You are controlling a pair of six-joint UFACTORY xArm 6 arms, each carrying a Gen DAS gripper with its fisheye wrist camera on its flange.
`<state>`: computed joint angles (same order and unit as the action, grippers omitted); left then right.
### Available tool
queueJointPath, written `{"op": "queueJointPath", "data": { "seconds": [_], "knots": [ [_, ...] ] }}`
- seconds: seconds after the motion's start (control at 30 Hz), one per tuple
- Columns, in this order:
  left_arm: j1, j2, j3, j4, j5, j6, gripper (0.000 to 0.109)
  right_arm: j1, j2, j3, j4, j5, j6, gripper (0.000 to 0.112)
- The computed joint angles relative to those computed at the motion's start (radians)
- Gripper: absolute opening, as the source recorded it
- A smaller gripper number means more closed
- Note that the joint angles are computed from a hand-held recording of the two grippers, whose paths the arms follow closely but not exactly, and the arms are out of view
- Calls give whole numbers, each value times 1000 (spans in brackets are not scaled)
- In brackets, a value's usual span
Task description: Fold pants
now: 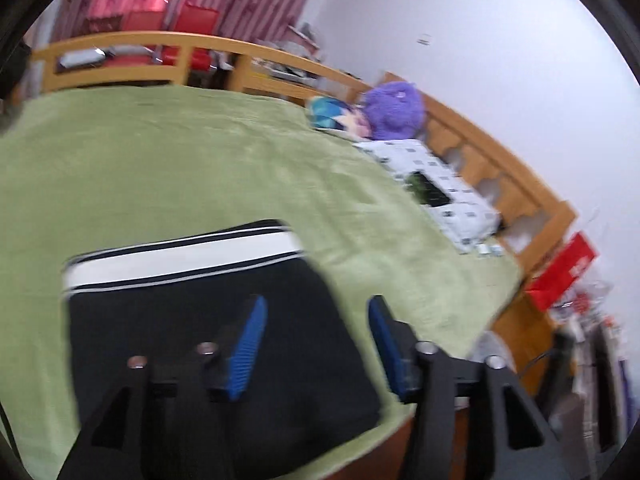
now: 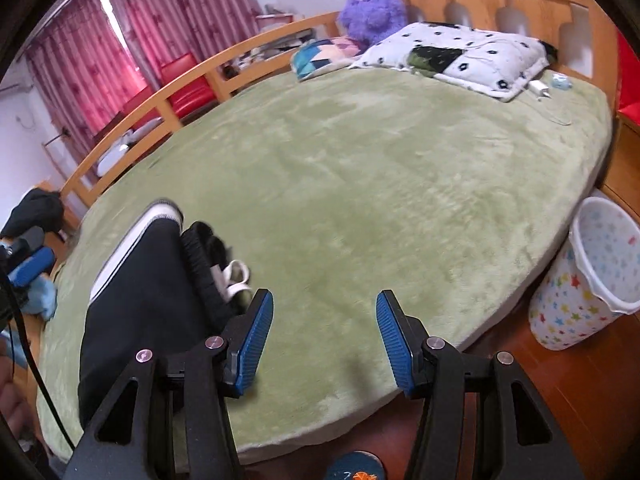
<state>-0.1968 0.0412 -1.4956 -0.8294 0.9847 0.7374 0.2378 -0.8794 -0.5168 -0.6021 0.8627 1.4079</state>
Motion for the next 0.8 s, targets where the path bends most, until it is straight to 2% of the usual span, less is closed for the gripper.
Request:
{"op": "queueJointPath", "data": {
  "seconds": [0.13,0.2,0.27,0.33,0.37,0.4,0.43,0.47,0.5,0.53,0.57,0.6,0.63,0.67,0.7,0.73,0.8],
  "knots": [
    [50,-14,79,134,-96,-34,56,-22,94,5,91,-224,-91,53],
    [69,-4,103,183,-137,-64,56,-17,171,-20,120,-292,-147,54],
    [108,8,119,216,-144,-83,57,-20,243,-35,154,-358,-167,57],
    [141,33,125,266,-140,-131,57,-25,315,-44,295,-420,-267,57],
    [149,45,124,274,-134,-144,57,-24,341,-46,366,-443,-320,54],
    [166,60,118,275,-111,-156,57,-17,363,-44,404,-470,-347,34],
    [182,73,113,266,-89,-160,57,-4,377,-42,401,-500,-360,26],
    [191,77,114,257,-80,-159,57,4,375,-51,355,-488,-352,19],
    [205,82,110,241,-61,-151,57,5,359,-37,272,-518,-307,15],
    [210,83,109,229,-53,-141,57,-10,302,5,231,-590,-237,14],
    [219,80,111,210,-47,-122,57,-28,248,46,232,-642,-179,14],
    [222,77,115,201,-49,-113,57,-44,208,72,255,-652,-150,14],
    [226,73,122,193,-52,-104,58,-52,211,67,235,-620,-141,14],
    [230,74,120,183,-43,-95,59,-45,234,38,182,-546,-109,14],
    [240,79,116,167,-25,-80,61,-24,268,-2,170,-454,-104,14],
    [239,92,104,166,-14,-83,62,-6,317,-35,199,-403,-133,16],
    [240,127,69,185,37,-106,62,19,368,-74,228,-351,-173,30]
  ]
}}
